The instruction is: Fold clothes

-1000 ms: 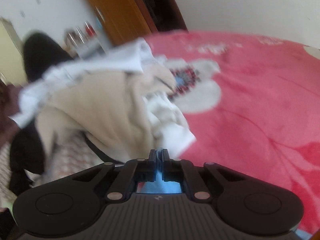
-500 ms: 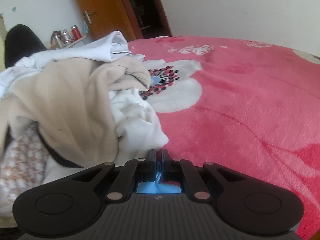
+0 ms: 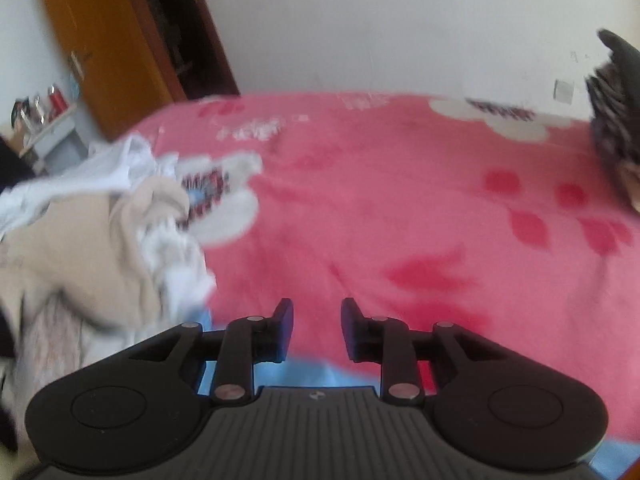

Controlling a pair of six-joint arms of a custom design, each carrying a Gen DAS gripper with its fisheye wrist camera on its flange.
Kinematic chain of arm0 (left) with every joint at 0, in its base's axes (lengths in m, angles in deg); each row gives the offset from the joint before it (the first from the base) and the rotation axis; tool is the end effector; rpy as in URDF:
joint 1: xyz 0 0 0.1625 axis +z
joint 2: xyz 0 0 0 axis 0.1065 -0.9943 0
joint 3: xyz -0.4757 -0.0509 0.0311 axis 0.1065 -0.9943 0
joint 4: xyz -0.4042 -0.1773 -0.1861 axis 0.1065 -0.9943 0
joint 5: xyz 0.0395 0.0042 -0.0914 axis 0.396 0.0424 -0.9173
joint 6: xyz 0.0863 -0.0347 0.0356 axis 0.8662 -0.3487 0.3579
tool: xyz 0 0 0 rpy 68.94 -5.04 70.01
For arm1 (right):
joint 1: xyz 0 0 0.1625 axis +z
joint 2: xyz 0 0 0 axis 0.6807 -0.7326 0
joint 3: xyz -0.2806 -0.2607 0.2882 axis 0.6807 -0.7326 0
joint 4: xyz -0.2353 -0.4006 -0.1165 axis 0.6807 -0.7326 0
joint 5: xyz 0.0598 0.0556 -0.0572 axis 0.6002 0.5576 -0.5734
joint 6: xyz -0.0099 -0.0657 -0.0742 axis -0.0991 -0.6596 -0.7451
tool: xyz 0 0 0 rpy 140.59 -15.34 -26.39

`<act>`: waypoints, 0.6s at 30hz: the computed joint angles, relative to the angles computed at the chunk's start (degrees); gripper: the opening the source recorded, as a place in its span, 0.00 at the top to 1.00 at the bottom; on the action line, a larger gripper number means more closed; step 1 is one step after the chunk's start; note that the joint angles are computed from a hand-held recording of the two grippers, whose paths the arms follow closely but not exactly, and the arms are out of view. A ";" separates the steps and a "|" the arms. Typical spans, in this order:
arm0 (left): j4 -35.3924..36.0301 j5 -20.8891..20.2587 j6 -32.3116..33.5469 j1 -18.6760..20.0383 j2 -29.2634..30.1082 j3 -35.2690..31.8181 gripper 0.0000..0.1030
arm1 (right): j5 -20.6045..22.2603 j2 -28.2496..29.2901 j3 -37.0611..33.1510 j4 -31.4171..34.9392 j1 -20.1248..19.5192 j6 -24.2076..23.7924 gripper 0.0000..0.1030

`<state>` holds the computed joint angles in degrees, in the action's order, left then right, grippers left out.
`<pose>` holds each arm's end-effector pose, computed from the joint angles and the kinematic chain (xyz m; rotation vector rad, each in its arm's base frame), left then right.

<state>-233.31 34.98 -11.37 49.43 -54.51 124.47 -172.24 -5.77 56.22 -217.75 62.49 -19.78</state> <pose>-0.0011 -0.3910 0.1561 -0.2478 2.1823 -1.4276 0.2796 -0.6221 0.0200 0.9290 -2.6105 0.5009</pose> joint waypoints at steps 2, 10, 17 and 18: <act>-0.12 0.22 -0.13 -0.13 0.10 0.09 0.82 | -0.35 -2.13 2.09 3.22 -0.18 -0.96 0.72; -2.52 0.18 0.97 0.02 1.24 0.08 0.83 | -5.00 3.01 3.23 -2.15 0.06 -8.65 0.73; -6.17 -0.24 3.06 0.64 3.63 -0.59 0.83 | -5.09 9.12 -4.68 -7.76 -0.52 0.92 0.73; -6.46 -0.38 3.09 0.73 3.81 -0.59 0.83 | -6.49 9.52 -5.46 -8.21 -0.42 2.11 0.73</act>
